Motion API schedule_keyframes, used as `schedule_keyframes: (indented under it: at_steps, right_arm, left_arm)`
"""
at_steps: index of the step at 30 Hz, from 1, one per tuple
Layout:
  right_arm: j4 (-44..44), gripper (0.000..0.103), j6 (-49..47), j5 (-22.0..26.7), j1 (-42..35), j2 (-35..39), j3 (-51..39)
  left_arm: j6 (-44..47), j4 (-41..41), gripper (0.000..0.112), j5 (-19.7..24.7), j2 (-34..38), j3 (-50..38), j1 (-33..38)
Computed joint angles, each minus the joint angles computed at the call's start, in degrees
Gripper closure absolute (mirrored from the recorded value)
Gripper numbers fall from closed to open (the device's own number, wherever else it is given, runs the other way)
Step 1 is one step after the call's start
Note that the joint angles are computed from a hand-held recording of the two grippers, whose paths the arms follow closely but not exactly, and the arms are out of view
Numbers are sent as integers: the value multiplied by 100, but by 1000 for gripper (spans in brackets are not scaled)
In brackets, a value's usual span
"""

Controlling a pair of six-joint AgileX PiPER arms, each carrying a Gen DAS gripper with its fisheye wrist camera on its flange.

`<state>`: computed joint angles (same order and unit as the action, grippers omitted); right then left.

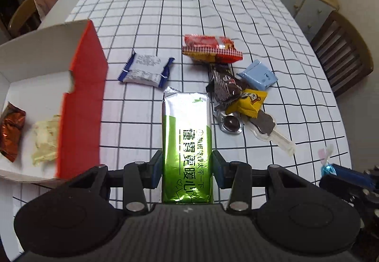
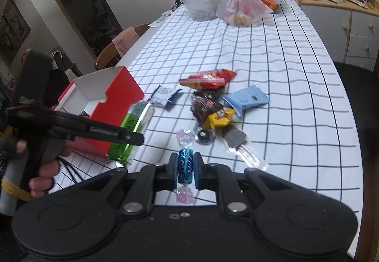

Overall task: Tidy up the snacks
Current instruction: 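Lift the green bar and blue candy off the table with both tools, then lower the green bar and blue candy into the white box and release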

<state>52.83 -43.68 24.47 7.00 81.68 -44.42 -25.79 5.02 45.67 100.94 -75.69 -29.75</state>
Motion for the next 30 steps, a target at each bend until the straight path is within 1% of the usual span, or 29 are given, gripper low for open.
schedule_keyframes:
  at_steps: [6,11,16,22,26,30]
  right_arm:
    - [-1141,92,1482,-360,842,11,-379]
    - [-2608,92,3176,-572,1591,244,-867]
    - [-4040,92,4805,-637,2268,632,-1456]
    - [-5333,92,6221,-528,2934,1315,-2336]
    - [-5702,92,6670,-308,3202,1918,-3093]
    - [-5967,92,6991,-42,3393,2556,-3862]
  left_arm:
    - [735,-439,70,86,-780,364,522]
    - [1429,-784,70,141,-1331,599,1030]
    - [2139,-1141,70,227,-1662,717,1689]
    - [3058,-1540,70,353,-1840,744,2565]
    - [3772,-1866,70,460,-1805,667,3220]
    - [4281,-2033,70,526,-1591,501,3761]
